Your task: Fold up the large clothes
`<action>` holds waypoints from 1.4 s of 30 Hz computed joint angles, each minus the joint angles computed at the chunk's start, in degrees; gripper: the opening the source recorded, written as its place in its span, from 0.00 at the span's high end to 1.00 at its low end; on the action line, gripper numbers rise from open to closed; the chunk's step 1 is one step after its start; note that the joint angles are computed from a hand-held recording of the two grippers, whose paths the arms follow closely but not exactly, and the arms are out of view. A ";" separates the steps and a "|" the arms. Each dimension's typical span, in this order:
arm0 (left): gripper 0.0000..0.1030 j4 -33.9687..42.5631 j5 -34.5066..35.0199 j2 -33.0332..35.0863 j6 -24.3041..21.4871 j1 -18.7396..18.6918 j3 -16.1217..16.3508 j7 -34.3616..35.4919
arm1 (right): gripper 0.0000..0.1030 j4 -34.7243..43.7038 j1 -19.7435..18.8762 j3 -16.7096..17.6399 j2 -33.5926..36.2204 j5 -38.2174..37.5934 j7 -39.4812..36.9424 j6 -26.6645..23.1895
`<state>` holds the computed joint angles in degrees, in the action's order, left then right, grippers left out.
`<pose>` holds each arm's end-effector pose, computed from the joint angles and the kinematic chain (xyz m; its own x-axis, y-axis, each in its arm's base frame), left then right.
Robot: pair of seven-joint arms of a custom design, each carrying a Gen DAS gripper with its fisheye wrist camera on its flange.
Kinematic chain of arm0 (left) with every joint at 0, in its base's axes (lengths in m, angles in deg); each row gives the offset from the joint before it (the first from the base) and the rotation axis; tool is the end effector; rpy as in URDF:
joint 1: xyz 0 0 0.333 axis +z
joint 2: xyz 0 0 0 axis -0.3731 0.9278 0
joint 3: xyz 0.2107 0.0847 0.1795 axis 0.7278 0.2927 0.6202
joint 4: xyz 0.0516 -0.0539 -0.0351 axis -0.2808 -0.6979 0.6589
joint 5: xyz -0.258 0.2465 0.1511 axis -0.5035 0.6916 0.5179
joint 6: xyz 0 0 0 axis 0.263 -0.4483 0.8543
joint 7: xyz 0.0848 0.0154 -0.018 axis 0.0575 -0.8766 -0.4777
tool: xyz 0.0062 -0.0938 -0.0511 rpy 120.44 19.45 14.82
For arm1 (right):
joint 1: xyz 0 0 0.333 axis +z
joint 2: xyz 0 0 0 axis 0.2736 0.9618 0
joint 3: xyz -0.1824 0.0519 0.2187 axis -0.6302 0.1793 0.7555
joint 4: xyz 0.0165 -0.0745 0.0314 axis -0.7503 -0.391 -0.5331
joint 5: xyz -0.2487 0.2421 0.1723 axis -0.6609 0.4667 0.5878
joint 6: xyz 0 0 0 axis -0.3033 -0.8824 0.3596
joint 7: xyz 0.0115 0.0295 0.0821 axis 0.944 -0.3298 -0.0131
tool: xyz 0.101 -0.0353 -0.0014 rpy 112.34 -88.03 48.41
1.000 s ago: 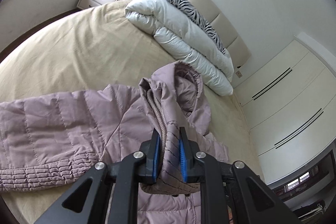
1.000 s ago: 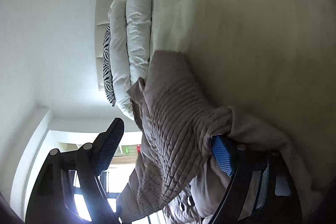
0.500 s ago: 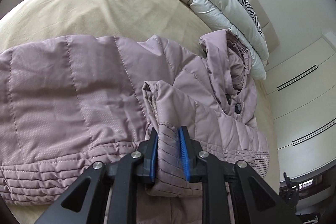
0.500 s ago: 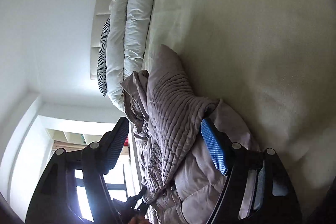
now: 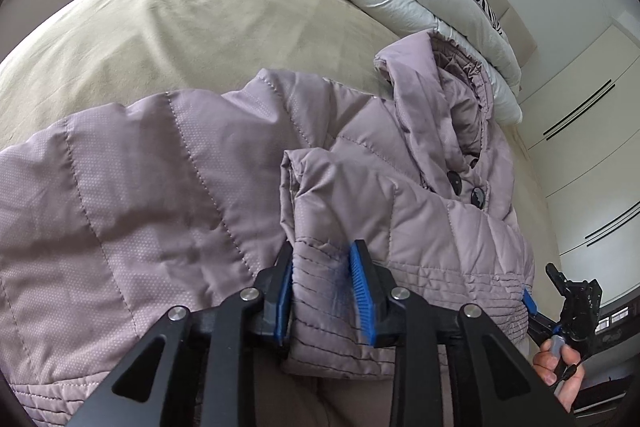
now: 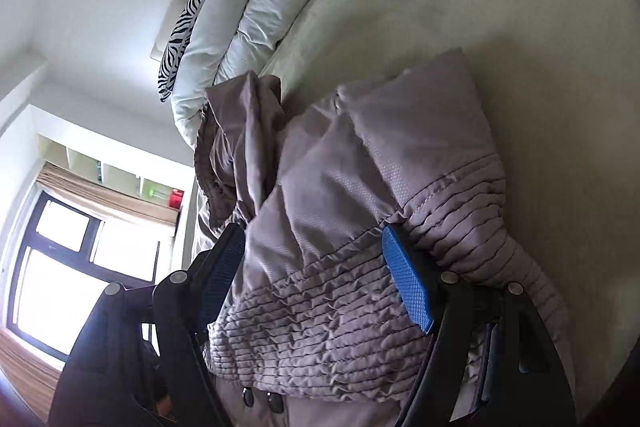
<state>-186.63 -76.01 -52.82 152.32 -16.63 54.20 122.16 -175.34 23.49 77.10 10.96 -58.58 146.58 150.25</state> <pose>0.5856 -0.0009 0.5465 -0.1796 -0.8603 0.4771 -0.8960 -0.0571 -0.4403 0.3681 0.2057 0.4817 -0.3213 -0.4553 -0.8303 -0.4651 0.8397 -0.2804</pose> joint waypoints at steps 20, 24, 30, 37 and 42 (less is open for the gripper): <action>0.10 -19.61 -12.84 -24.69 -7.66 14.02 23.79 5.50 | 0.04 14.75 -7.08 22.75 -26.67 -17.76 8.12 -34.33; 0.09 -17.76 -16.05 -19.32 -9.69 19.54 27.83 0.61 | 0.04 16.62 -4.19 23.87 -22.50 -16.78 14.19 -29.07; 0.09 -15.47 -23.80 -11.65 -13.82 24.50 28.65 -4.39 | 0.04 19.65 -1.37 26.68 -14.45 -16.46 22.02 -25.71; 0.09 -12.95 -33.13 -4.97 -11.95 29.24 25.24 -13.02 | 0.04 22.20 -0.55 27.87 -12.89 -20.45 28.06 -30.15; 0.18 -11.19 -34.09 -2.63 -10.03 32.55 21.72 -18.97 | 0.04 21.21 1.54 26.48 -12.32 -22.79 31.95 -30.28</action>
<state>-197.81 -110.10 -55.46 142.29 15.92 75.92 103.19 -154.13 25.04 103.58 -1.36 -81.37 178.53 119.96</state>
